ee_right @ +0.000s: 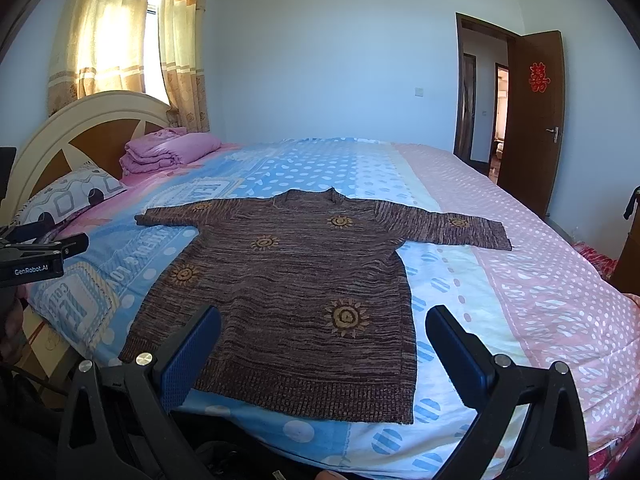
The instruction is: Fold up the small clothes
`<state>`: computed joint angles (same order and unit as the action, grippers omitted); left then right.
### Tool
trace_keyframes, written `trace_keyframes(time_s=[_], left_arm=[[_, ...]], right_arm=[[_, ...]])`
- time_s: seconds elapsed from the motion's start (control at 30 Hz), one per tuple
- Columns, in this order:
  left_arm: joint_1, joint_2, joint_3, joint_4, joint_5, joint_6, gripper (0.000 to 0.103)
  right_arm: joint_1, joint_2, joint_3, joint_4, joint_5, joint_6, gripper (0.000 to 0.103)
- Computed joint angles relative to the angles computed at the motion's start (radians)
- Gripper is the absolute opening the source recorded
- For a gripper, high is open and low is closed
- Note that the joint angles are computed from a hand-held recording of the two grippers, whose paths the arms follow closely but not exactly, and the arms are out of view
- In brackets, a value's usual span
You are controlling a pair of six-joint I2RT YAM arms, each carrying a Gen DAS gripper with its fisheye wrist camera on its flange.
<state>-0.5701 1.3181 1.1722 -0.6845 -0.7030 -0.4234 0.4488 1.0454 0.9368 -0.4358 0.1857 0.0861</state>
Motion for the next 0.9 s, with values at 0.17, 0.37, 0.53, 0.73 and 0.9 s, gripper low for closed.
trace_keyframes(time_s=[0.17,0.37,0.53,0.73,0.9], left_arm=[[0.016,0.022,-0.001,0.014,0.013,0.008,0.103],[0.056,0.089,0.019,0.054,0.039,0.039,0.103],[0.098,0.191,0.08,0.102,0.069,0.085,0.103],[0.141,0.334,0.195,0.101,0.099,0.128,0.103],[0.173,0.448,0.323,0.096,0.111,0.183,0.103]], right_arm=[[-0.026,0.032,0.008,-0.002,-0.042,0.0,0.102],[-0.089,0.097,0.029,0.018,-0.098,-0.02,0.102],[-0.167,0.181,0.071,0.051,-0.155,-0.037,0.102],[-0.236,0.328,0.177,0.059,-0.191,-0.041,0.102],[-0.328,0.5,0.339,0.016,-0.227,-0.054,0.102]])
